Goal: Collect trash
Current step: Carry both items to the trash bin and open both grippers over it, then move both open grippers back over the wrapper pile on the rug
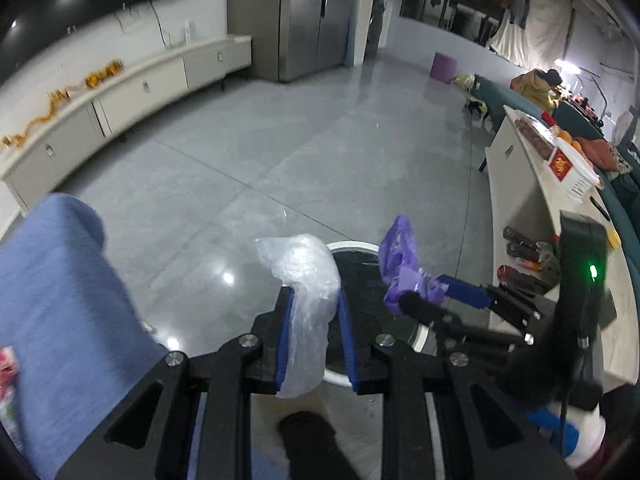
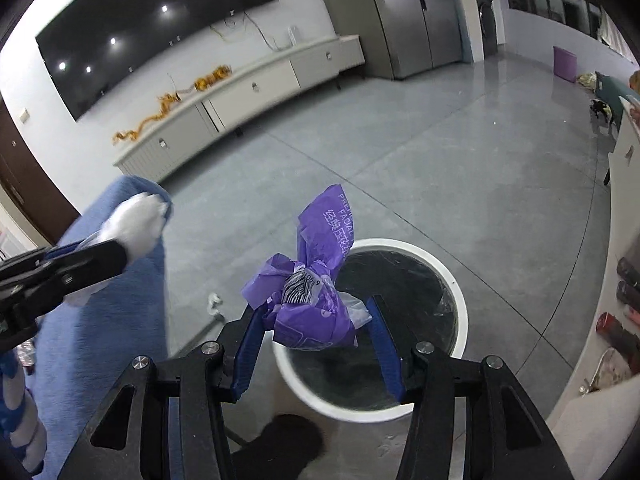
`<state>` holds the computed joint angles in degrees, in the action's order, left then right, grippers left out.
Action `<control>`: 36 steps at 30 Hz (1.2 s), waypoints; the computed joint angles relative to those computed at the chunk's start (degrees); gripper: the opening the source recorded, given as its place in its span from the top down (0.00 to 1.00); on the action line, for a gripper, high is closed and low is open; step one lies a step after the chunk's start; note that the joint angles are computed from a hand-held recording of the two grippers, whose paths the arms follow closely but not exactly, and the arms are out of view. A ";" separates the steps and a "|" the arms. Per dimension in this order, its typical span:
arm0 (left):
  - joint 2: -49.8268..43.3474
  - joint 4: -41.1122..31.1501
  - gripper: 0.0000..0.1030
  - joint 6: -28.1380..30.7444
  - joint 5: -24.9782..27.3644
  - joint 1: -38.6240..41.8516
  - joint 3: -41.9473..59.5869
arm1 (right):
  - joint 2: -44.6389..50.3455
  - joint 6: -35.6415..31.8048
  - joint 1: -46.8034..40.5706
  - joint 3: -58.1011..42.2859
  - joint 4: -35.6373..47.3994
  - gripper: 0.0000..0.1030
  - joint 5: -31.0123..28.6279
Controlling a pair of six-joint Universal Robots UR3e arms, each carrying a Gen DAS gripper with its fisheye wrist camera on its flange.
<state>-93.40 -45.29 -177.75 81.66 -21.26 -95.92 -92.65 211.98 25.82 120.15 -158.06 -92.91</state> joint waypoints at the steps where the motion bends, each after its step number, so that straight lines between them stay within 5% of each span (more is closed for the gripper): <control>1: -2.58 -0.05 0.79 -0.79 -0.31 -0.32 1.61 | 0.95 -0.56 -0.73 -0.04 -0.33 0.51 0.75; 7: -14.83 -3.32 0.78 -3.35 -6.82 1.04 11.15 | 7.21 -3.39 -3.43 -2.36 0.24 0.47 1.86; 11: -18.25 -3.26 0.35 -4.90 -10.73 2.33 13.44 | 9.19 -4.72 -4.02 -4.66 2.80 0.40 0.54; 17: -16.49 -0.13 0.34 -6.41 -10.31 2.54 10.53 | 7.38 -6.53 -3.75 -7.99 9.52 0.39 -2.39; 27: 0.45 1.29 0.34 -7.89 -6.08 5.77 -0.37 | 2.47 -2.35 3.29 -21.13 22.17 0.39 -8.20; 33: 19.73 -4.30 0.34 -4.68 -9.85 15.71 -8.11 | 6.40 2.33 13.41 -37.29 30.23 0.39 -14.74; 36: 31.83 -12.40 0.34 0.96 -16.08 26.39 -11.11 | 12.16 3.77 18.46 -49.14 35.13 0.39 -17.92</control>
